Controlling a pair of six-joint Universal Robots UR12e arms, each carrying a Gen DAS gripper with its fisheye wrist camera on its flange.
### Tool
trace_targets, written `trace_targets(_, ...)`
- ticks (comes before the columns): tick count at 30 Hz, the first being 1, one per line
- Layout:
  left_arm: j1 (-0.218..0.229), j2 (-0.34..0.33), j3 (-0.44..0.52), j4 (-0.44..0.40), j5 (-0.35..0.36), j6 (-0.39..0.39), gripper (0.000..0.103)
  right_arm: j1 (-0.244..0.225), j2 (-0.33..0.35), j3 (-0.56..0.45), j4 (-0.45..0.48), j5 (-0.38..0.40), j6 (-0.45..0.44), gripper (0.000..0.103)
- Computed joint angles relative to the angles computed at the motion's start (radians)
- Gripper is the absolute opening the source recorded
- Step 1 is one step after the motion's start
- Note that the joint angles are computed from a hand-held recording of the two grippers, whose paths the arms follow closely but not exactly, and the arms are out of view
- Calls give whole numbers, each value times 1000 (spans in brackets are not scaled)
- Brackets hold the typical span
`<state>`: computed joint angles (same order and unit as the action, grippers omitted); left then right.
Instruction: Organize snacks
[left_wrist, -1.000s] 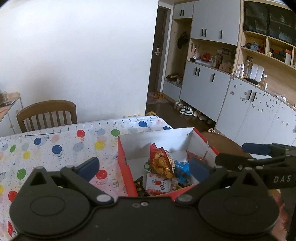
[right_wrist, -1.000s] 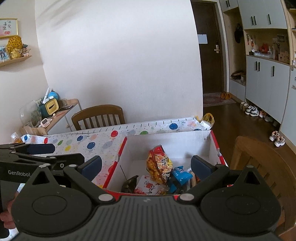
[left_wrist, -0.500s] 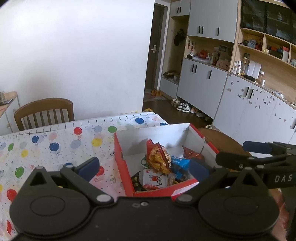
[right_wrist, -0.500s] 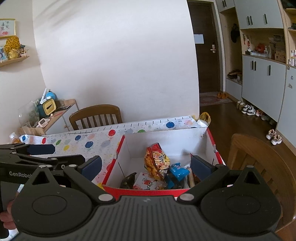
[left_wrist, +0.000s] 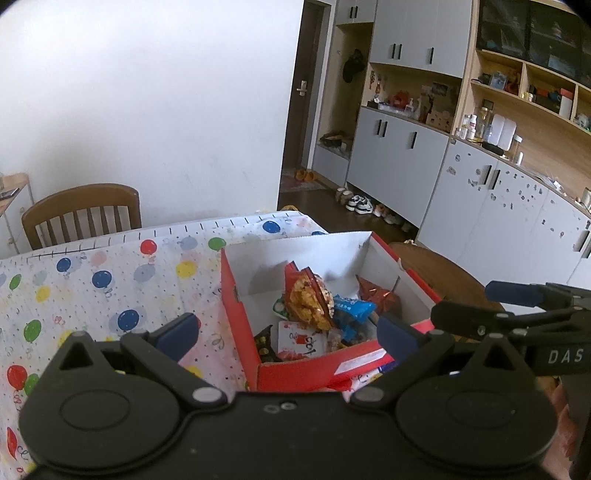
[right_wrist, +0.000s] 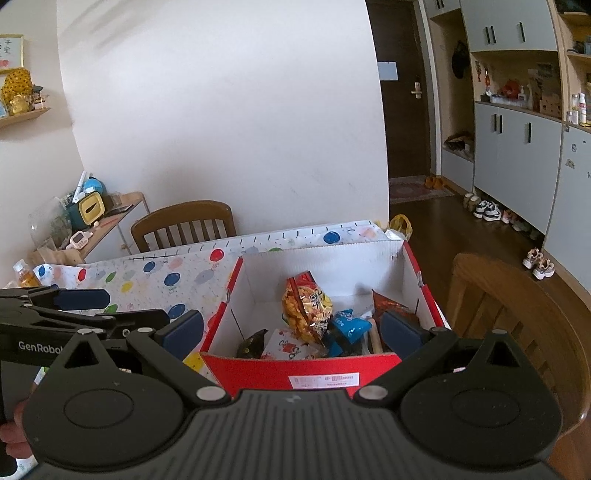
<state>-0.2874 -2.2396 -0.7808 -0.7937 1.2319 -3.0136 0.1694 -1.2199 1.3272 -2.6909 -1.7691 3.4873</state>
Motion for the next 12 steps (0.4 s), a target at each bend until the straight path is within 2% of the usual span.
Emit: trace_targets(12, 3, 18, -33, 14, -13, 22, 103, 15, -10, 15, 6, -25, 24, 103)
